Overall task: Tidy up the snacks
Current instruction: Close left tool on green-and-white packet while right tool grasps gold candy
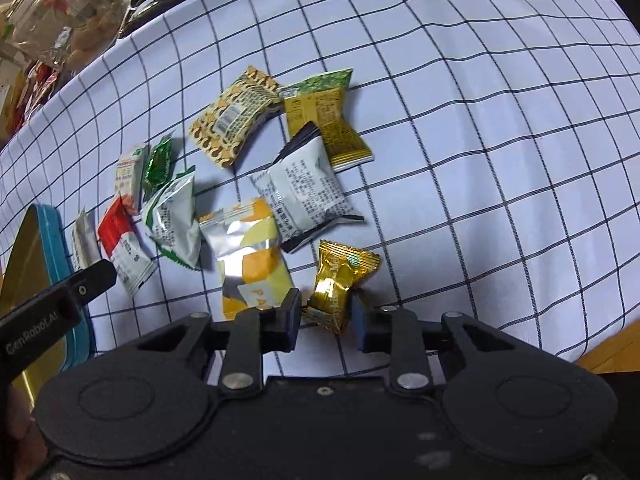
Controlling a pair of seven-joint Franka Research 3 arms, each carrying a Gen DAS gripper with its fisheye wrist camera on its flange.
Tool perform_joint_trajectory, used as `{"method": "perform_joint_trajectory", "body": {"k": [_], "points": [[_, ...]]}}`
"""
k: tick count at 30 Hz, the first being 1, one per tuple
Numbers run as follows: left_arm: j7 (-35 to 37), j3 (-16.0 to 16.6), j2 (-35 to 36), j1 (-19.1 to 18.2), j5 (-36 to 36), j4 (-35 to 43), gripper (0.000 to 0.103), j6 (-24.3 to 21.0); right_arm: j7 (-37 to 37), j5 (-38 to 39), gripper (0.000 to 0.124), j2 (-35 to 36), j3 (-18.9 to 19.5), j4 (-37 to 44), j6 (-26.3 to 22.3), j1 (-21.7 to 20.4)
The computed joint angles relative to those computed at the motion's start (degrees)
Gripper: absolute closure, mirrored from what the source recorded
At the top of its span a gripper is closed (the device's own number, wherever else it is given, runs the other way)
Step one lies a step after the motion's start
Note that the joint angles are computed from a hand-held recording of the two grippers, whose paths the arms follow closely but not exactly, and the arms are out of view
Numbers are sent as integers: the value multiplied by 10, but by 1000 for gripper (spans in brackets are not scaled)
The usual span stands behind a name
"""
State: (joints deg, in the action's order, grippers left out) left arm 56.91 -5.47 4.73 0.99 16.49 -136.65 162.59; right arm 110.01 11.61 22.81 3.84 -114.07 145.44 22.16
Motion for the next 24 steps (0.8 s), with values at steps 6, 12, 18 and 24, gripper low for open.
{"method": "perform_joint_trajectory", "body": {"k": [6,12,18,24], "points": [[23,-7,11,-1,-26,6,68,24,14,-22,101,-14,-14,-11,23,1],[-40,9,28,-20,56,21,68,42,7,7,101,-15,-10,5,4,-22],[-18,-3,50,-18,32,40,67,27,3,22,101,-26,-12,10,-17,-41],[4,-16,61,-8,-8,49,59,32,1,26,101,-25,-12,8,-9,-46]]}}
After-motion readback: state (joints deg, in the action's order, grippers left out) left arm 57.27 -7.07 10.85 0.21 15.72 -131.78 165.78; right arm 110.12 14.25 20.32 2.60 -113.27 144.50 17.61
